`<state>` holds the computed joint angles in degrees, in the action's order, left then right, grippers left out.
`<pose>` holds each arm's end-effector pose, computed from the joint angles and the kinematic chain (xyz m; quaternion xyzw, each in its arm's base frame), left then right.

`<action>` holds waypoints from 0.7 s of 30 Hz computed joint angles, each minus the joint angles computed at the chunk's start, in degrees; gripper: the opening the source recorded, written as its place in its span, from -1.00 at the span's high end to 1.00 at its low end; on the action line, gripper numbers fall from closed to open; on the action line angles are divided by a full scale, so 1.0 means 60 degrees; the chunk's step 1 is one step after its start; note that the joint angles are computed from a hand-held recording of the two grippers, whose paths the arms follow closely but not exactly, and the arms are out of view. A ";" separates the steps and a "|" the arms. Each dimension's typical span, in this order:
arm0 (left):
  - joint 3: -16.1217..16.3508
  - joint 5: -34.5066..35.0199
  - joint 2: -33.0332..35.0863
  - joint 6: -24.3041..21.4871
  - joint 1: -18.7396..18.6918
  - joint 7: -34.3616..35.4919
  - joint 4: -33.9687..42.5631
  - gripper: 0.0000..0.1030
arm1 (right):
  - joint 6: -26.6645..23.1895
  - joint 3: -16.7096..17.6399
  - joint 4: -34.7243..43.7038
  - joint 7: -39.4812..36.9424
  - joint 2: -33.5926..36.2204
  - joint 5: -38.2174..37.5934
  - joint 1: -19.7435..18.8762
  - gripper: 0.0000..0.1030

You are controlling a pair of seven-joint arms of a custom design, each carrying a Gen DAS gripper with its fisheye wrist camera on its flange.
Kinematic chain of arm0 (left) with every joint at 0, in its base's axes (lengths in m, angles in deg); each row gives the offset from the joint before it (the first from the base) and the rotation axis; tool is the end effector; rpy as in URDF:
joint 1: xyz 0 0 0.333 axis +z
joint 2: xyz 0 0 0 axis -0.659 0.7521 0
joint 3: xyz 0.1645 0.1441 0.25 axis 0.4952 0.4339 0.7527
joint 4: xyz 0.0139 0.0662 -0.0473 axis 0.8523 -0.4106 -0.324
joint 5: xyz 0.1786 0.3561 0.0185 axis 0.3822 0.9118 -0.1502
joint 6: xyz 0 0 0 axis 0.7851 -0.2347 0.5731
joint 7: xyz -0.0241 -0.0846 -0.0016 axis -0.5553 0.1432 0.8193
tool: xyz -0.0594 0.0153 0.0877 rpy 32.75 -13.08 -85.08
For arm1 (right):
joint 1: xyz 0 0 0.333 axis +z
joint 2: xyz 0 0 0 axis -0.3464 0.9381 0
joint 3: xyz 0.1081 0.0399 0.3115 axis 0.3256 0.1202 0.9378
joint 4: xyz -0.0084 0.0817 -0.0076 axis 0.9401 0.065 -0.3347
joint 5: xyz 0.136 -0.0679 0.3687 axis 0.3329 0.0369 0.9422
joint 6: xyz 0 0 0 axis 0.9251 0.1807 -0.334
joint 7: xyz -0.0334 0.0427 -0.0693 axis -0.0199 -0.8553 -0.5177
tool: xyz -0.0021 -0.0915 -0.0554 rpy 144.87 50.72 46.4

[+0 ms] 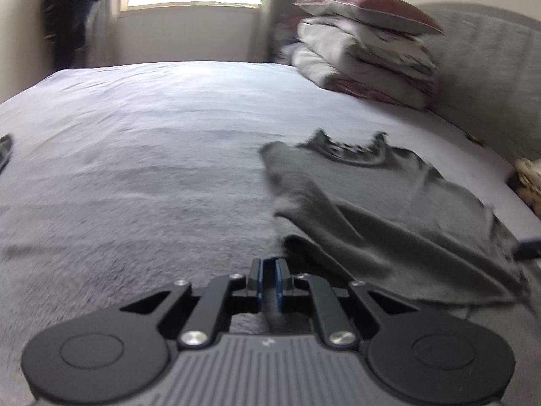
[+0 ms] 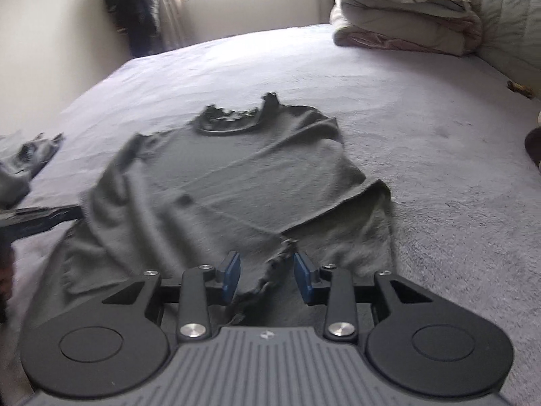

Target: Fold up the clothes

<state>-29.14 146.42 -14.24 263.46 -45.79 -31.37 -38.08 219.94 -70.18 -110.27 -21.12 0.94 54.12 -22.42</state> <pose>0.6535 -0.1465 0.3618 -0.6186 0.6460 -0.3641 0.2598 0.6785 -0.0212 0.3872 -0.7090 0.5815 -0.1682 0.3617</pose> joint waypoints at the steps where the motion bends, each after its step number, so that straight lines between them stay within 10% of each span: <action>1: -0.0035 -0.0200 0.0032 0.0198 0.0074 0.0340 0.0003 0.83 | 0.0036 -0.0080 0.0146 0.0228 0.0154 -0.0195 0.0094 0.27; 3: 0.0026 -0.0135 0.0118 0.0504 0.0067 0.0432 0.0138 0.71 | 0.0266 -0.0019 0.0298 0.0246 0.0386 -0.0302 0.0159 0.28; 6: -0.0084 -0.0641 0.0193 0.0481 0.0110 0.1108 0.0119 0.47 | 0.0739 0.0258 0.0368 -0.0292 0.0565 -0.0253 0.0136 0.88; 13: 0.0182 -0.2082 0.0213 -0.0201 -0.0422 0.2707 -0.0081 0.45 | 0.1837 0.0926 0.0219 -0.1785 0.0184 0.1504 -0.0374 0.90; 21: 0.0873 -0.2905 0.0098 -0.0348 -0.1113 0.3349 -0.0296 0.45 | 0.2810 -0.1124 -0.0216 0.1346 0.0214 -0.1334 0.1244 0.91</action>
